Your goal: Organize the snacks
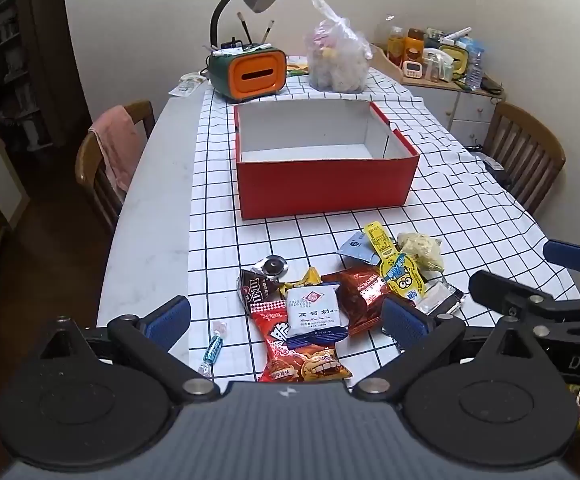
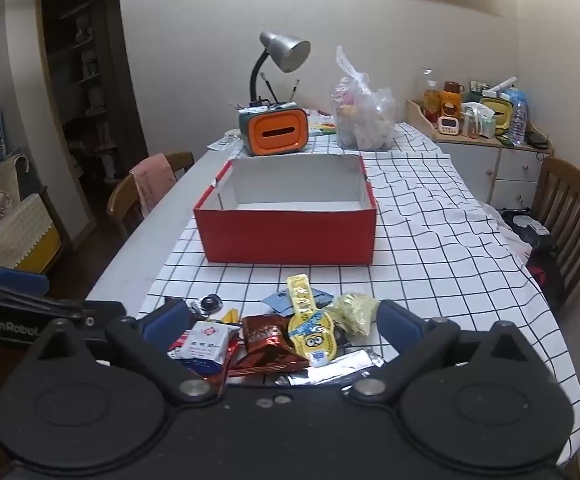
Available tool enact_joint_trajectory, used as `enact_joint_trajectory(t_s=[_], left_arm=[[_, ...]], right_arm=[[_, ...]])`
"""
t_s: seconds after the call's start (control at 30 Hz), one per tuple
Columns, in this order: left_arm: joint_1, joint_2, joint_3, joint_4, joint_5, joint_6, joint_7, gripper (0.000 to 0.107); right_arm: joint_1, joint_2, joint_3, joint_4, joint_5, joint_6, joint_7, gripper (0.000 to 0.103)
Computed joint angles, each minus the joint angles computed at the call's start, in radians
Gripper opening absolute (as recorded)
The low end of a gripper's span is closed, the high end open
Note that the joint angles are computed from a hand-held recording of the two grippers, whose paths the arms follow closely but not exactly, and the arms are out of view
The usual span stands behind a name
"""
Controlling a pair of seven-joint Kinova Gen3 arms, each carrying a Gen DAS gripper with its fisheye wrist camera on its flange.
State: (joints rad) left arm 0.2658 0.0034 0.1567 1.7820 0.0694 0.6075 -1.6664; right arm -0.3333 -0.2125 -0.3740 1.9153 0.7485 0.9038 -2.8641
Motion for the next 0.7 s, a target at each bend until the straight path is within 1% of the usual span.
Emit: enact_joint_trajectory(t_s=[0.07, 0.1, 0.13, 0.17, 0.2, 0.27, 0.3, 0.47, 0.7], left_arm=[[0.004, -0.003, 0.003, 0.004, -0.027, -0.008, 0.027, 0.103], [0.001, -0.005, 0.003, 0.006, -0.020, -0.011, 0.019, 0.103], [-0.007, -0.007, 0.001, 0.009, 0.002, -0.015, -0.006, 0.103], [0.003, -0.026, -0.019, 0.027, 0.037, -0.023, -0.046, 0.103], [-0.005, -0.030, -0.023, 0.033, 0.069, -0.025, -0.087, 0.103], [-0.014, -0.039, -0.027, 0.039, 0.096, -0.024, -0.120, 0.103], [-0.028, -0.026, -0.018, 0.020, 0.097, -0.013, -0.133, 0.103], [-0.031, -0.038, -0.026, 0.013, 0.114, 0.011, -0.148, 0.103], [-0.038, -0.045, -0.030, 0.017, 0.141, 0.029, -0.176, 0.103]], right_arm=[[0.001, 0.004, 0.005, -0.005, -0.008, 0.005, 0.008, 0.101], [-0.001, 0.006, 0.011, -0.006, -0.011, 0.006, 0.011, 0.101], [-0.002, 0.017, 0.001, -0.019, 0.003, 0.022, 0.001, 0.101], [-0.010, 0.016, -0.027, -0.022, 0.033, 0.050, -0.014, 0.102], [-0.013, 0.022, -0.036, -0.023, 0.047, 0.061, -0.033, 0.102], [-0.032, 0.017, -0.031, -0.021, 0.049, 0.066, -0.046, 0.102], [-0.038, 0.017, -0.020, -0.028, 0.039, 0.066, -0.034, 0.102], [-0.055, 0.022, -0.026, -0.040, 0.050, 0.088, -0.052, 0.102], [-0.075, 0.021, -0.019, -0.051, 0.037, 0.116, -0.053, 0.103]])
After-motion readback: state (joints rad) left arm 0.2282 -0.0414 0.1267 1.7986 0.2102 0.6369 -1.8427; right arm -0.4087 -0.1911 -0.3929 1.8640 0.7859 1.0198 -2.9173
